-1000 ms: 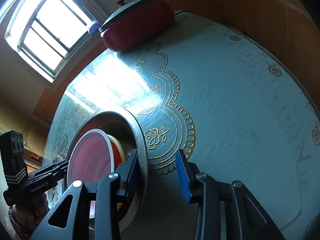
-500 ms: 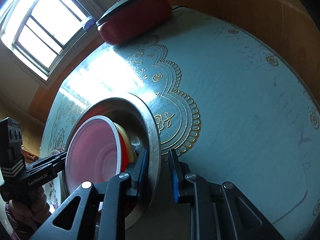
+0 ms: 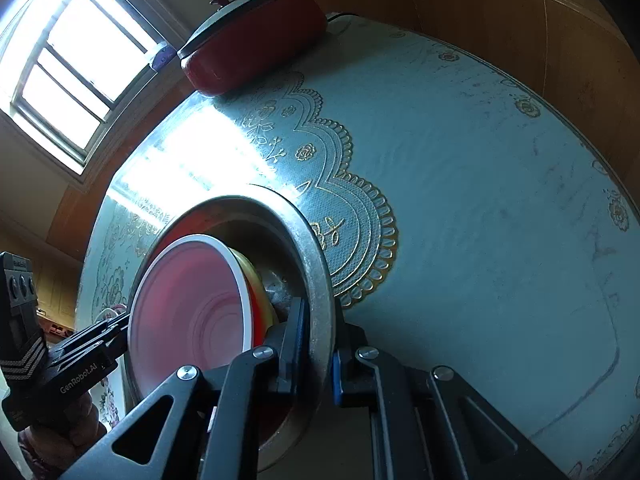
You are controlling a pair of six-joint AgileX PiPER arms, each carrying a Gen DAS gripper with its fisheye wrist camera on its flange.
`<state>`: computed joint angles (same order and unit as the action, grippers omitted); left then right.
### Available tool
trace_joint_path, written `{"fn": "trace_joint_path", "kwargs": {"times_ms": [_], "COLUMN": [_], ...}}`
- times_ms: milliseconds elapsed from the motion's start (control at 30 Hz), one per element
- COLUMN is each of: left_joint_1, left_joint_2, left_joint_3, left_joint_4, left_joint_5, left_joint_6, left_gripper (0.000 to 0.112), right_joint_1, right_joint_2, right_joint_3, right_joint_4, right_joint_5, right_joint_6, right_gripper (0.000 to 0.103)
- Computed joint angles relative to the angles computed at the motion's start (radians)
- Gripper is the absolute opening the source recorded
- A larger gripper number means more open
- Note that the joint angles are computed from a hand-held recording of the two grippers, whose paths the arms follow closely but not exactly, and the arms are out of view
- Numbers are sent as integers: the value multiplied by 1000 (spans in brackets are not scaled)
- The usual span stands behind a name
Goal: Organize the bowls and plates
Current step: 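Lift the nested steel bowl stack and carry it toward the stacked plates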
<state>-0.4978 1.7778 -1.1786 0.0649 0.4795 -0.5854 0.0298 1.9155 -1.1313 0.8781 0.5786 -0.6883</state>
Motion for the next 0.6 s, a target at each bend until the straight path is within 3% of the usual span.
{"fn": "trace_joint_path", "kwargs": {"times_ms": [200, 600], "left_joint_1": [-9, 37], "left_joint_2": [-10, 19], "left_joint_3": [10, -25], "left_joint_4": [-4, -229], "left_joint_5": [-4, 6], "left_joint_6": [30, 365], "left_gripper": [14, 13], "right_joint_1": [-9, -6], "right_joint_2": [-9, -83], "right_joint_3": [24, 159], "right_joint_4": [18, 99], "right_joint_5": [-5, -117], "right_joint_6": [29, 92], "right_gripper": [10, 17]}}
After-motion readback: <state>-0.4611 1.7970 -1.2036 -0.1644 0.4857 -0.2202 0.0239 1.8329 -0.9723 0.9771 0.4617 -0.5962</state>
